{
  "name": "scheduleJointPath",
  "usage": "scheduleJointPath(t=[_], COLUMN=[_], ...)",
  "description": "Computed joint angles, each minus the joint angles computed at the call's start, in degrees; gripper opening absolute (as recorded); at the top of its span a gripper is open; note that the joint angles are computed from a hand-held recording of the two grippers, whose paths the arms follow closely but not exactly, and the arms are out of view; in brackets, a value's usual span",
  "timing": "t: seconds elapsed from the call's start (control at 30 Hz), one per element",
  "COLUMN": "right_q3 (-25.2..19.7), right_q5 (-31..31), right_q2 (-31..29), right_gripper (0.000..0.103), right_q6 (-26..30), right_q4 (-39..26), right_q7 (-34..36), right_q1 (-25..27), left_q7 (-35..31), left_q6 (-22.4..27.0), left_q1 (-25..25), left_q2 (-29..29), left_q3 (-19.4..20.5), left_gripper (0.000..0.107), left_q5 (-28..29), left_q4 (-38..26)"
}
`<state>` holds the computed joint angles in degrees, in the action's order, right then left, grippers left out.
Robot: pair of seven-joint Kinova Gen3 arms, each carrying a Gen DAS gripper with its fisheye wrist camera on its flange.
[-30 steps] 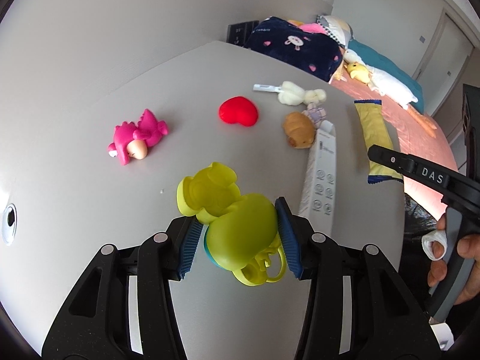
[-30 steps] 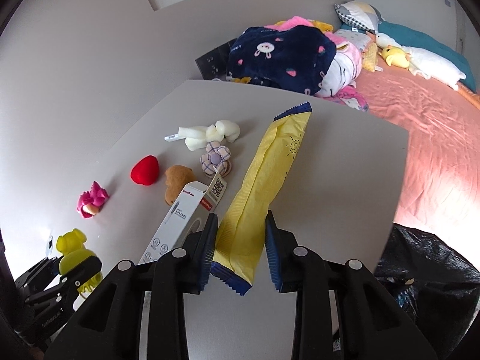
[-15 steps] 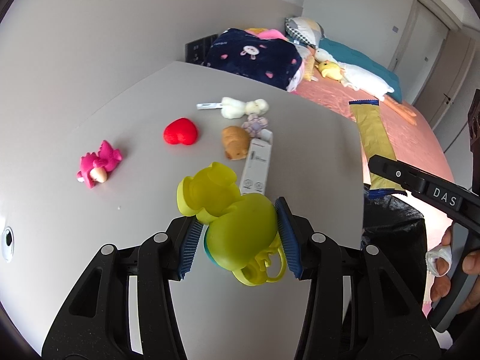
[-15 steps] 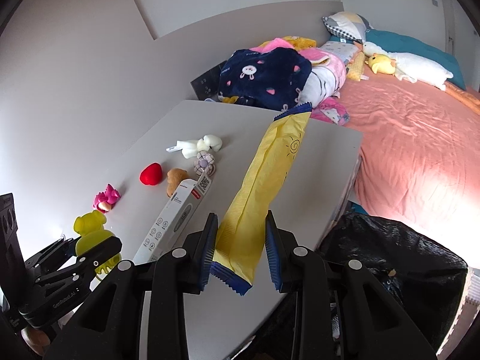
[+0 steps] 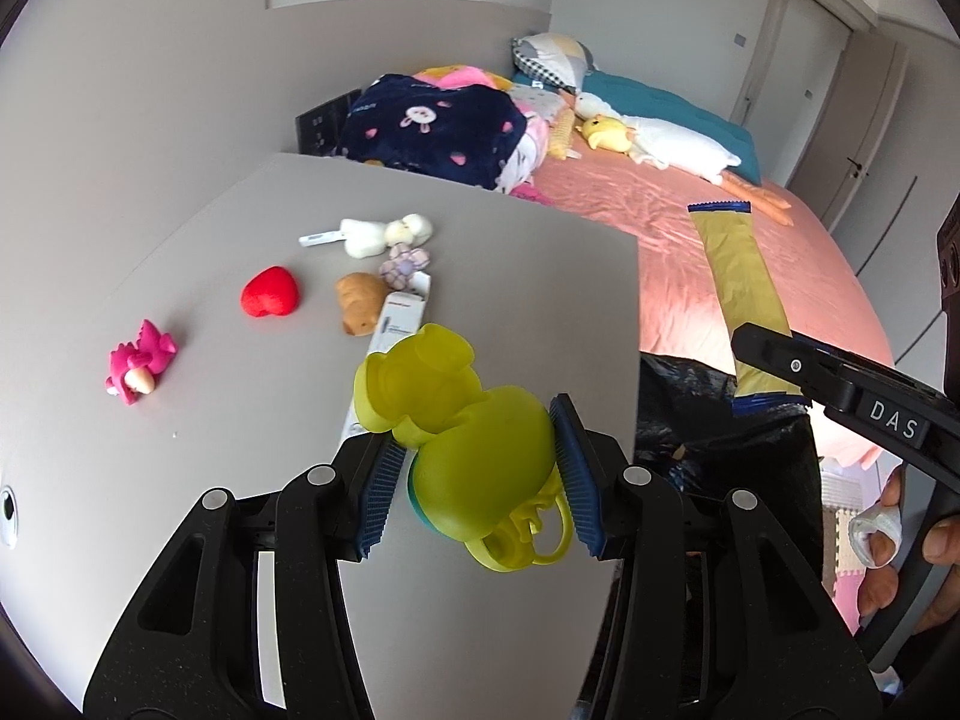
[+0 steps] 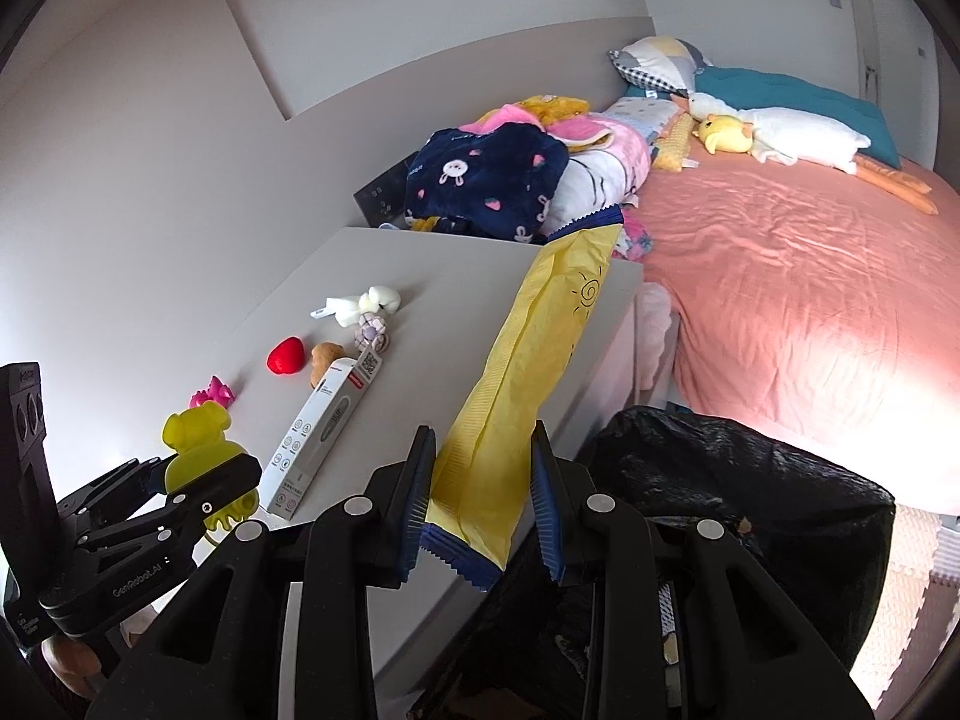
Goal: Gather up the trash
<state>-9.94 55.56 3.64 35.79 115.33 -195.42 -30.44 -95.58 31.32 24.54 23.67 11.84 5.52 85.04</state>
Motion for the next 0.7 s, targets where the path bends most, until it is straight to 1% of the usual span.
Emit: scheduleJointPath(t=[0.33,0.7], right_q3=[-3.1,-7.0], right_q5=[1.2,-0.2], right_q2=[-5.0,-10.0], right_gripper=[0.033,0.033], right_q6=[4.1,8.8], right_q4=[4.4,8.1], right_q7=[-5.2,-8.1], right_q1=[0.7,3.2], left_q7=[-0.5,-2.3], left_q6=[0.4,1.5], left_q1=[2.6,5.4], left_q2=[0.3,1.6], left_q3=[1.0,2.4], left_gripper=[0.047,0.047], left_q5=[-0.4,-0.1], left_q4=[-1.1,-3.4])
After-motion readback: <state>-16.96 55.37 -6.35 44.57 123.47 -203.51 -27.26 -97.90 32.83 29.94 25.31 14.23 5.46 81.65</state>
